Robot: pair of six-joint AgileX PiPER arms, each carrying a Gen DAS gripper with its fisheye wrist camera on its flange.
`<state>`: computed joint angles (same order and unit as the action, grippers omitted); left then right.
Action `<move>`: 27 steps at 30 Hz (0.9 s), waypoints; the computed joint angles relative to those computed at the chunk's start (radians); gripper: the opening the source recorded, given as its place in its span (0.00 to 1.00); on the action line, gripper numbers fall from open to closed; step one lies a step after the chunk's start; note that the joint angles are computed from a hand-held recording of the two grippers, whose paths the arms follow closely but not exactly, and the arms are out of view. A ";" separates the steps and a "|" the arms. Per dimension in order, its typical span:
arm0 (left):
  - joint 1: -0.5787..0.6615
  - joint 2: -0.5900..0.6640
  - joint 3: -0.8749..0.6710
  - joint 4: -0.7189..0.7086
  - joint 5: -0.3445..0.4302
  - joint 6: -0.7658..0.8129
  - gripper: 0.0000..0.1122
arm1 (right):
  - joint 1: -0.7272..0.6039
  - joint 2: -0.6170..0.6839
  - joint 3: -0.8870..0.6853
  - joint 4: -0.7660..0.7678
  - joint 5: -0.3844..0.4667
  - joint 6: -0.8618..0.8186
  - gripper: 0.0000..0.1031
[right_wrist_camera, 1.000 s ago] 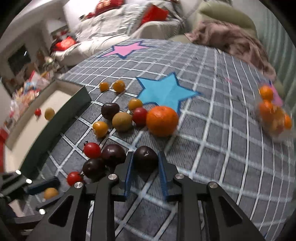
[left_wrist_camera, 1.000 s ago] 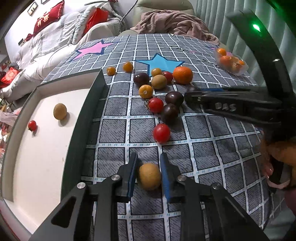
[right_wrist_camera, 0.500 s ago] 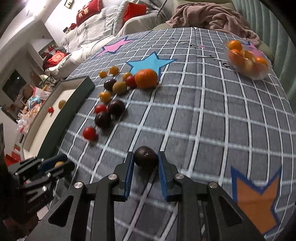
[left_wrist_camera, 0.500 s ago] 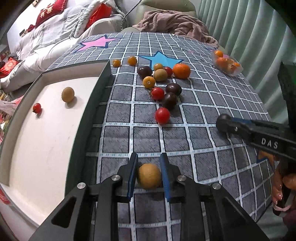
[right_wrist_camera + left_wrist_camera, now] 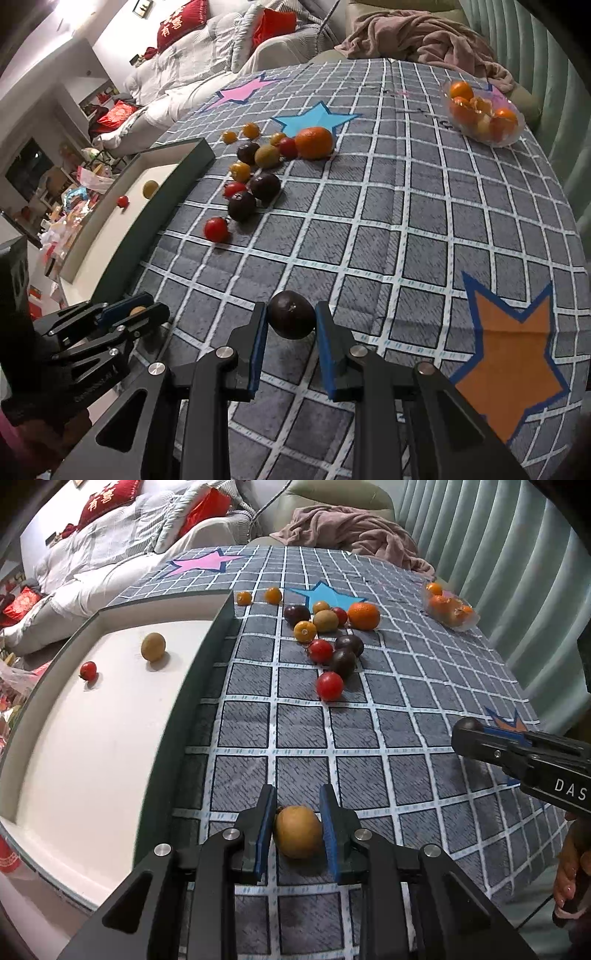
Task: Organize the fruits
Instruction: 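Carry both fruits to the white tray and open the left gripper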
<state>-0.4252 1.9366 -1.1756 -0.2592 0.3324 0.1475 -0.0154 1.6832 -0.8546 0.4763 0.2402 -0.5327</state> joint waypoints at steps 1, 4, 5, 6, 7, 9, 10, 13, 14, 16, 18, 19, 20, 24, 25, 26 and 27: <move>0.003 -0.012 0.010 -0.020 -0.005 0.022 0.23 | 0.007 -0.009 0.000 -0.023 0.003 0.024 0.27; 0.021 -0.054 0.036 -0.104 -0.008 0.106 0.23 | 0.030 -0.027 -0.008 -0.091 0.013 0.102 0.27; 0.027 -0.063 0.041 -0.123 -0.007 0.126 0.23 | 0.037 -0.031 -0.012 -0.101 0.018 0.117 0.27; 0.035 -0.072 0.043 -0.146 -0.004 0.148 0.23 | 0.046 -0.034 -0.017 -0.115 0.023 0.137 0.27; 0.044 -0.083 0.048 -0.176 -0.001 0.176 0.23 | 0.056 -0.037 -0.022 -0.136 0.027 0.162 0.27; 0.069 -0.107 0.060 -0.244 0.007 0.246 0.23 | 0.081 -0.042 -0.029 -0.194 0.030 0.228 0.27; 0.083 -0.119 0.066 -0.274 0.010 0.277 0.23 | 0.090 -0.044 -0.034 -0.212 0.034 0.249 0.27; 0.134 -0.147 0.074 -0.370 0.030 0.375 0.23 | 0.128 -0.038 -0.063 -0.258 0.052 0.312 0.27; 0.158 -0.157 0.076 -0.394 0.037 0.403 0.23 | 0.140 -0.036 -0.071 -0.276 0.057 0.333 0.27; 0.185 -0.164 0.075 -0.404 0.039 0.422 0.23 | 0.171 -0.024 -0.098 -0.316 0.068 0.380 0.27; 0.211 -0.166 0.068 -0.381 0.036 0.413 0.23 | 0.206 -0.005 -0.131 -0.354 0.083 0.425 0.27; 0.229 -0.164 0.060 -0.377 0.039 0.415 0.23 | 0.221 0.007 -0.150 -0.368 0.093 0.442 0.27; 0.247 -0.160 0.051 -0.371 0.041 0.414 0.23 | 0.234 0.018 -0.167 -0.379 0.102 0.453 0.27; 0.307 -0.128 0.006 -0.326 0.048 0.377 0.23 | 0.301 0.076 -0.256 -0.439 0.142 0.512 0.27; 0.326 -0.113 -0.012 -0.314 0.054 0.366 0.23 | 0.319 0.096 -0.285 -0.455 0.154 0.526 0.27; 0.338 -0.105 -0.022 -0.305 0.057 0.362 0.23 | 0.333 0.112 -0.307 -0.468 0.165 0.538 0.27; 0.349 -0.096 -0.030 -0.291 0.055 0.352 0.23 | 0.349 0.138 -0.345 -0.477 0.184 0.544 0.27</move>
